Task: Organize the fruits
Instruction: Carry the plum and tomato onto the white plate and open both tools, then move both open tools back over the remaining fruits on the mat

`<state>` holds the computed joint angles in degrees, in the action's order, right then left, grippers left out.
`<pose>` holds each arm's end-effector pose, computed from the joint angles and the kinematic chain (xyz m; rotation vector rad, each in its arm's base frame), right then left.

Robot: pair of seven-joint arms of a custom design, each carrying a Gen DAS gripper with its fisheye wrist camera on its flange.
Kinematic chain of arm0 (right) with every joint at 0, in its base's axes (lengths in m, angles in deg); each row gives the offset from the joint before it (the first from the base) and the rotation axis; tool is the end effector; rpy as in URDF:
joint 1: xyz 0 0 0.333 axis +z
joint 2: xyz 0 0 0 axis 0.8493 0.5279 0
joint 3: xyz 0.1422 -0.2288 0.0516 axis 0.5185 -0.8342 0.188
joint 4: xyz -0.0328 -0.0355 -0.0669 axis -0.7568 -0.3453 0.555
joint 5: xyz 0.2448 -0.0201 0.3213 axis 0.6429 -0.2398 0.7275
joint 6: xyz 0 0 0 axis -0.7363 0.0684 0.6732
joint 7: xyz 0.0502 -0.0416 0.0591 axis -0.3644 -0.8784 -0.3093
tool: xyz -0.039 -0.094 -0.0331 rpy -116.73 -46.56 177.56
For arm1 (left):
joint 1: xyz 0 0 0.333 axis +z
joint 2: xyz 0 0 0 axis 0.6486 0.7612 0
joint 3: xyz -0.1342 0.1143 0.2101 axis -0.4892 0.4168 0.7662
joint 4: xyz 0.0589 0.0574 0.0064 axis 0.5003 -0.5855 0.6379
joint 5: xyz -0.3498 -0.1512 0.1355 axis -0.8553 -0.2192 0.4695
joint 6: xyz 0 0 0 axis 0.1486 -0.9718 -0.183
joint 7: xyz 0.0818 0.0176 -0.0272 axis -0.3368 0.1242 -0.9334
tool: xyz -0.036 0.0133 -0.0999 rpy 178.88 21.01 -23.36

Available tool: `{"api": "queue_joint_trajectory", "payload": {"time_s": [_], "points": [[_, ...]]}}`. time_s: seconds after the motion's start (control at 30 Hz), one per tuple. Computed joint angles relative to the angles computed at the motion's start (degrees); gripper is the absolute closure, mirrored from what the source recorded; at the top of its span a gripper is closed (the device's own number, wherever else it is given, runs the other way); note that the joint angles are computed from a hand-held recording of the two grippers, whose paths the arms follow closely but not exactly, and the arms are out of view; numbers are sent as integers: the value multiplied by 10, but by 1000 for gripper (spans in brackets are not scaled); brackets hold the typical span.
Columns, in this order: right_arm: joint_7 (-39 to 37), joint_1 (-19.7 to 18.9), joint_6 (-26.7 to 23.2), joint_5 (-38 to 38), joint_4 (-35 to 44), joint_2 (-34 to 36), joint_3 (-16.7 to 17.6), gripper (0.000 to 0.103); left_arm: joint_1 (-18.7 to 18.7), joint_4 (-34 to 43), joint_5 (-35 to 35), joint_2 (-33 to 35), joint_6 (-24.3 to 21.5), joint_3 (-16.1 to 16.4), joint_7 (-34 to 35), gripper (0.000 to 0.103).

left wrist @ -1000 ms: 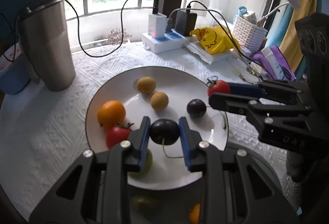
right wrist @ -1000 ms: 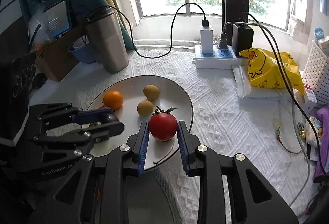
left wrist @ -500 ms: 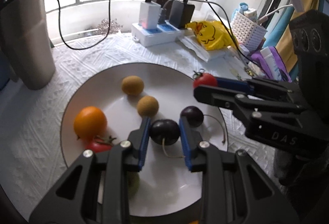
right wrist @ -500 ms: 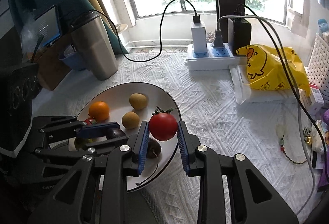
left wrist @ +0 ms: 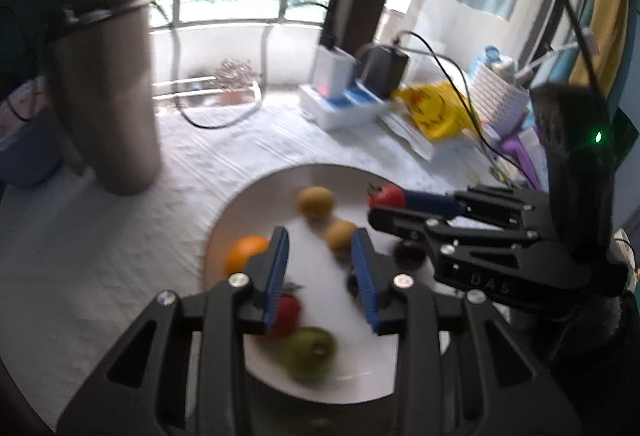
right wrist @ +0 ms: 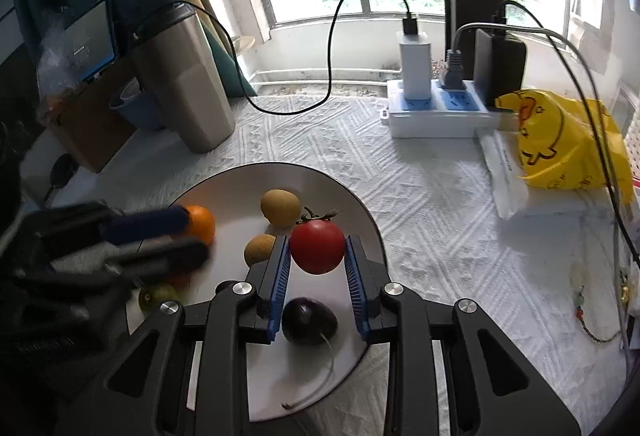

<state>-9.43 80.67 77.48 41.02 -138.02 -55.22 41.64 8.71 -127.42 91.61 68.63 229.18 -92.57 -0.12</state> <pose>0.6327 0.3373 0.4371 -2.1152 1.2116 -0.2630 0.5640 -0.4775 0.4563 -1.7820 1.9302 -0.9882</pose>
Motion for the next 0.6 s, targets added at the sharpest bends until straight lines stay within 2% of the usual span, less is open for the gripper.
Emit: {"api": "queue_joint_trajectory", "payload": {"time_s": [0.1,0.27,0.6], "points": [[10,7,-7,-14,16,12,-6,73,-3,-20,19,-16,0,12,-28,69],[29,17,-13,-37,33,24,-14,73,1,-34,39,-26,-2,12,-49,69],[67,27,-2,-75,13,5,-25,73,3,-62,70,-52,-6,8,-79,68]]}}
